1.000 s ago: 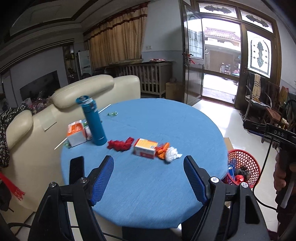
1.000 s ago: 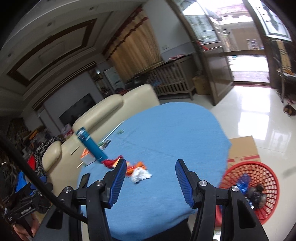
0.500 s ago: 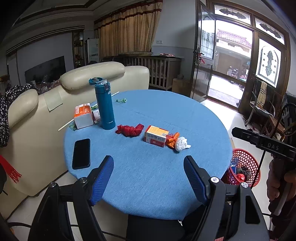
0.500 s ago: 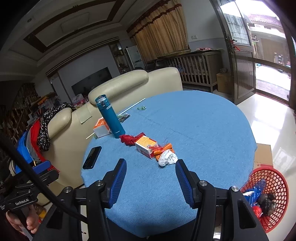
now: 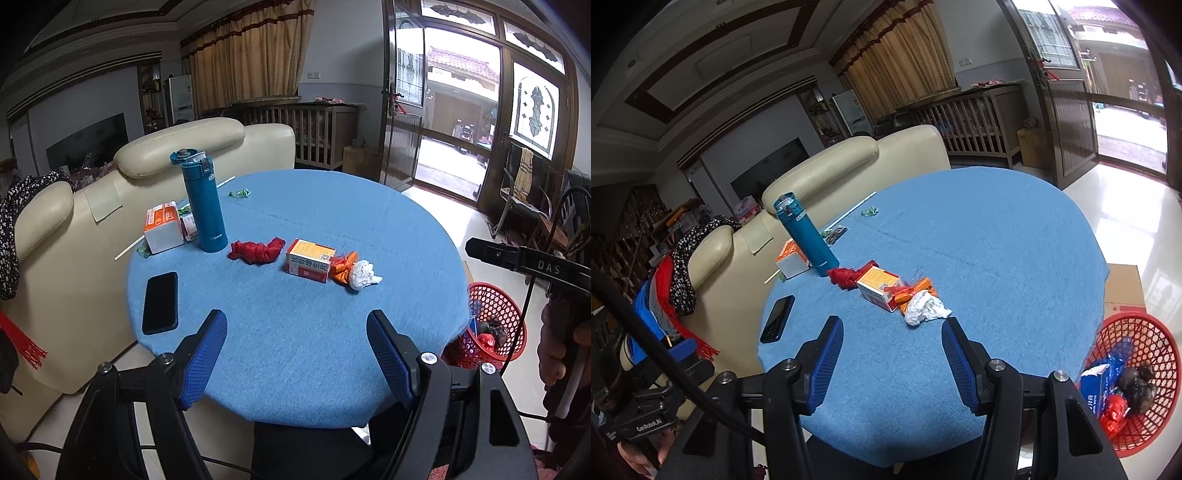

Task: Collect trash
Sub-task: 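Move both grippers back over the table toward the remaining trash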

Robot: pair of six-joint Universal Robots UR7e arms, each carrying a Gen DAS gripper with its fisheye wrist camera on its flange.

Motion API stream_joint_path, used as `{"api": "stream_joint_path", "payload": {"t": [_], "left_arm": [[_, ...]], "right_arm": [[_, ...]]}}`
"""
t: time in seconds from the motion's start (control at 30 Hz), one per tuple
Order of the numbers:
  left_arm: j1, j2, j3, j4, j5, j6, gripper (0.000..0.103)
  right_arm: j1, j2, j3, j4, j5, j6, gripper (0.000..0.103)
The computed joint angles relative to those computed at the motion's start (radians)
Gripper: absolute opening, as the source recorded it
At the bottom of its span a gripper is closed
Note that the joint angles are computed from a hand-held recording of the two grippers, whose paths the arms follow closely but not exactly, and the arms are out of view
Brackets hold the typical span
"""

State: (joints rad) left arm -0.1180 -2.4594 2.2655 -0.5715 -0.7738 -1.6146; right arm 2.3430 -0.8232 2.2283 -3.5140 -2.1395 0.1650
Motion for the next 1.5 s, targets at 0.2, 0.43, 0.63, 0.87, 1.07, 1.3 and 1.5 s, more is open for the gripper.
{"api": "stream_joint_path", "payload": {"t": [0.2, 0.43, 0.63, 0.87, 1.07, 1.3, 1.5], "left_arm": [[0.038, 0.007, 0.013, -0.061, 0.022, 0.038, 0.079], [0.062, 0.012, 0.031, -0.112, 0.029, 0.09, 0.079], [0.069, -0.004, 0.025, -0.083, 0.017, 0.063, 0.079], [0.103, -0.03, 0.023, -0.07, 0.01, 0.06, 0.079], [0.123, -0.045, 0.02, -0.07, 0.013, 0.053, 0.079], [0.155, -0.043, 0.028, -0.112, 0.026, 0.087, 0.079], [0.197, -0.03, 0.039, -0.178, 0.053, 0.127, 0.079]], "right_arm": [[-0.013, 0.001, 0.008, 0.009, 0.004, -0.002, 0.06], [-0.017, -0.012, 0.026, 0.007, -0.006, 0.001, 0.06], [-0.025, -0.004, 0.018, 0.024, 0.015, 0.01, 0.06], [-0.023, 0.025, -0.006, 0.056, 0.023, 0.007, 0.06], [-0.017, 0.032, -0.013, 0.072, 0.019, 0.005, 0.06], [-0.018, 0.028, -0.008, 0.082, 0.017, 0.019, 0.06], [-0.026, 0.022, -0.005, 0.093, 0.027, 0.019, 0.06]]}}
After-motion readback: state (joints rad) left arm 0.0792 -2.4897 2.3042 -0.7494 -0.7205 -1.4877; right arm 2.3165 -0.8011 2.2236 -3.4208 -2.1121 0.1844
